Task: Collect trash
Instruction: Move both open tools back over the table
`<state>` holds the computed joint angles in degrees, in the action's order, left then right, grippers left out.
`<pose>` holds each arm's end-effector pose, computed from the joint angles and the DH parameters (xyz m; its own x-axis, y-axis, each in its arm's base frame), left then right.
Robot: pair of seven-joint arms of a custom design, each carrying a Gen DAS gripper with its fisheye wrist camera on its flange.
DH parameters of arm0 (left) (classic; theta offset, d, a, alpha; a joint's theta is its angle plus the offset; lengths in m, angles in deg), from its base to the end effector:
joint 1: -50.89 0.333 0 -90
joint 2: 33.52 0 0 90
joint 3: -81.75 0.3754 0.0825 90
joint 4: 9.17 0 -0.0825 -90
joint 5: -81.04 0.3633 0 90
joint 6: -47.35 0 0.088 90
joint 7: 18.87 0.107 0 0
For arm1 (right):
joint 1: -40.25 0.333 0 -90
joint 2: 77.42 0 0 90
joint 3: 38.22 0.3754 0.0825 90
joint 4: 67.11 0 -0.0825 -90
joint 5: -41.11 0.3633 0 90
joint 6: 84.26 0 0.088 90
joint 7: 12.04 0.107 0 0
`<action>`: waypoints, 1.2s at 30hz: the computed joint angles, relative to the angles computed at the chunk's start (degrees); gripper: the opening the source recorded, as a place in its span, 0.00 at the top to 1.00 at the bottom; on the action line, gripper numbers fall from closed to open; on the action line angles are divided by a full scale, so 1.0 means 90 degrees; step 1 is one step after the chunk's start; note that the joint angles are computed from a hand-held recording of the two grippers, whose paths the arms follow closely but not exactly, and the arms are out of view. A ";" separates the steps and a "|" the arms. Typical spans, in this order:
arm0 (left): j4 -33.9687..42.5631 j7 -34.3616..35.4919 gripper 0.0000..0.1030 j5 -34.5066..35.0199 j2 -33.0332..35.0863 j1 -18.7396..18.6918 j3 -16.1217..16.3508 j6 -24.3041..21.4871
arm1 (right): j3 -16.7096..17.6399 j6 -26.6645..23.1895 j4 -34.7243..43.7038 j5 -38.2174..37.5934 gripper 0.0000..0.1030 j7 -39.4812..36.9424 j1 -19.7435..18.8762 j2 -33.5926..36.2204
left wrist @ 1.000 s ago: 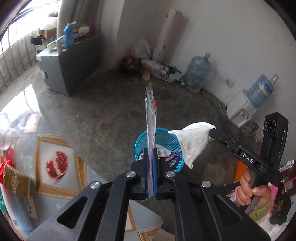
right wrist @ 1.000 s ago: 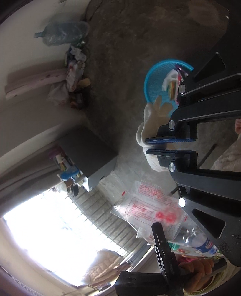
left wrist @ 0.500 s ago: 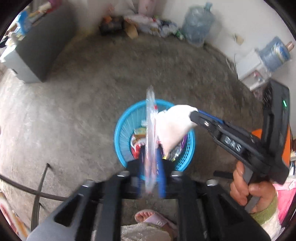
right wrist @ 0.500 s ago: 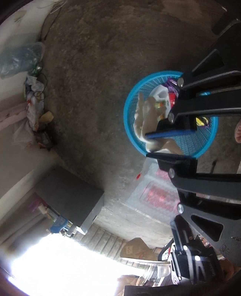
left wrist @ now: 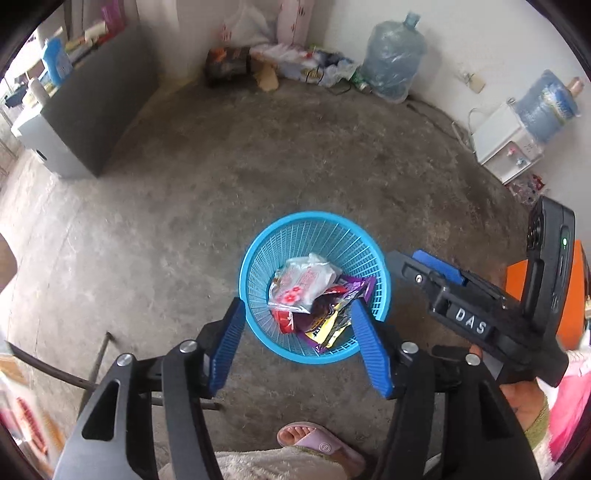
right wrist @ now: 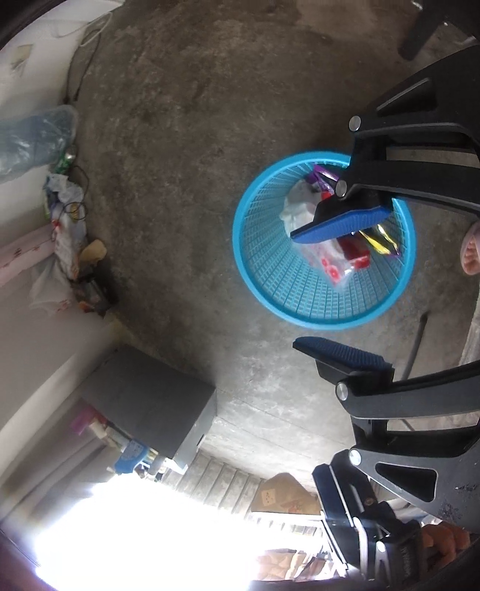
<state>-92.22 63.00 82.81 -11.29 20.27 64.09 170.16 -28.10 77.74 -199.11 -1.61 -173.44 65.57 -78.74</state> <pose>0.4998 -0.4950 0.5676 -0.6336 -0.7629 0.1289 -0.7579 0.5785 -0.3014 0.4077 0.3330 0.4798 -0.4279 -0.7698 -0.4736 -0.6845 0.6182 -0.3864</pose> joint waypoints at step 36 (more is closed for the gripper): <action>-0.6148 -0.0113 0.33 -0.1327 -0.7335 0.2833 0.2038 0.2571 | 0.0558 -0.1143 0.5316 0.2142 0.39 -0.5811 0.1746 0.2341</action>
